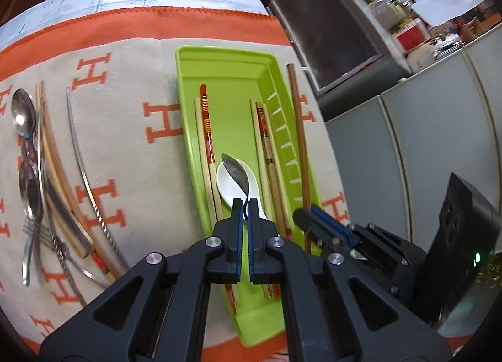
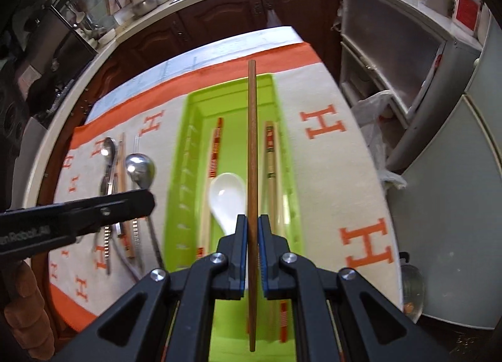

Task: Organize utensils
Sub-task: 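Carry the spoon and chopstick into the green tray and open both tools, then move both tools back over the utensil pile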

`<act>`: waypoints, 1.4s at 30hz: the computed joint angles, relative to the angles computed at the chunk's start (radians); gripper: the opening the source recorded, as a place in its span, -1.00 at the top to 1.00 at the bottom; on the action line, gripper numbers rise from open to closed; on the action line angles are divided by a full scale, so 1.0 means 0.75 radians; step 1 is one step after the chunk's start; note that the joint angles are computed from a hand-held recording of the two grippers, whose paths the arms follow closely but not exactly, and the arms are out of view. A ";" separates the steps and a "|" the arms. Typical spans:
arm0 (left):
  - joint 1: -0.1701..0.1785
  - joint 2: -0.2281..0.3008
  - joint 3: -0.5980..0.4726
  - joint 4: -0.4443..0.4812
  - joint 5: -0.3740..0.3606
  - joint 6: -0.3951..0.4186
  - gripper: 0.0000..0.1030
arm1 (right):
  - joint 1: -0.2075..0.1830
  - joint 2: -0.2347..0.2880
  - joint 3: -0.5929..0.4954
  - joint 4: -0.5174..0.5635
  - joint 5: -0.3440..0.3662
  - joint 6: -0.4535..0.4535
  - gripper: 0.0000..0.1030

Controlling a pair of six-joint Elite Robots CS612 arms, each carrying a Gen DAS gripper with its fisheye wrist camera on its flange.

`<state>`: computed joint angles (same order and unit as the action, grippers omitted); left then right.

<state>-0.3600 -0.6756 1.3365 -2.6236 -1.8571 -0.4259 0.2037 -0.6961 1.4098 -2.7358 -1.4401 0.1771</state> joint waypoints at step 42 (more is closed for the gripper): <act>0.018 -0.282 0.497 -0.311 0.492 0.019 0.16 | 0.044 -0.048 0.062 0.003 0.087 -0.013 0.85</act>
<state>-0.3467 -0.8868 1.7093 -2.8572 -1.4879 -0.4120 0.2369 -0.7319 1.4559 -2.7334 -1.3747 0.1674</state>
